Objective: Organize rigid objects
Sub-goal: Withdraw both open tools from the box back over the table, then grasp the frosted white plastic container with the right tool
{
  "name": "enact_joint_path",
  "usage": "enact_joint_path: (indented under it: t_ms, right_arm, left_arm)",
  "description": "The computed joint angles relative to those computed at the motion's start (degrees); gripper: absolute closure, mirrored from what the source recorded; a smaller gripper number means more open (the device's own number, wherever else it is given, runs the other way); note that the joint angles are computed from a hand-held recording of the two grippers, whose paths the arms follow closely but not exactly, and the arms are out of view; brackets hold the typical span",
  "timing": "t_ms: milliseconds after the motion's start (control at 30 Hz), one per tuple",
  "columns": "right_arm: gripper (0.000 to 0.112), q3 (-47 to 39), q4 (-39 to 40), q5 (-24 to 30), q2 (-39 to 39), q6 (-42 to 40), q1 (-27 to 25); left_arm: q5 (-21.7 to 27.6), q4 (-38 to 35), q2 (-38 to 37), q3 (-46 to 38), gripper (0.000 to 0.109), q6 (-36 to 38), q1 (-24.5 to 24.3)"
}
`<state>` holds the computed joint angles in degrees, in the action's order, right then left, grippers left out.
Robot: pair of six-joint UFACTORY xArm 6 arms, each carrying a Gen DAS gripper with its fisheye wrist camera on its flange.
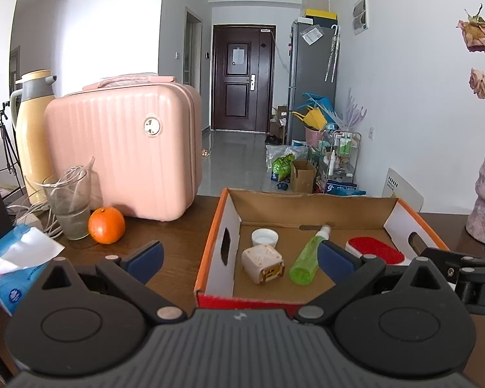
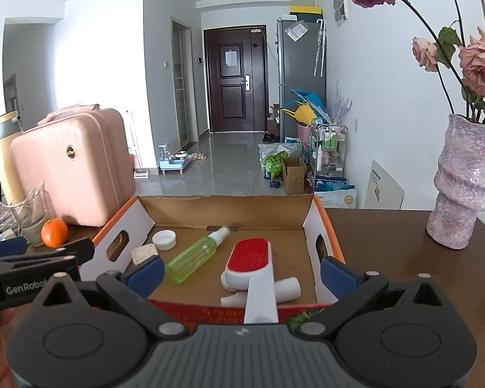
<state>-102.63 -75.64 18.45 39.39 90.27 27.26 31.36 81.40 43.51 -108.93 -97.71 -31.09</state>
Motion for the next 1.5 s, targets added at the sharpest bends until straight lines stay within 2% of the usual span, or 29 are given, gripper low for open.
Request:
enact_joint_path:
  t_ms: [367,967,1133,1500]
  right_arm:
    - [0.009,9.5,-9.1,1.4,-6.6,9.3,2.0]
    - [0.009,22.8,-27.4,5.2,-15.2,28.7,6.2]
    - [0.009,26.3,-27.0,6.7,-16.8,28.8,7.5]
    - [0.009,33.7,-32.9,8.9,-20.9,36.9,8.7]
  left_arm:
    - [1.5,5.5,-7.4,11.3,0.006,-6.7,-1.5]
    - [2.9,12.3,-17.2,26.5,0.006,-15.1,-3.3]
    - [3.1,14.6,-20.0,30.6,0.006,-18.2,-3.5]
    - [1.8,17.8,-23.8,36.7,0.006,-21.9,-4.0]
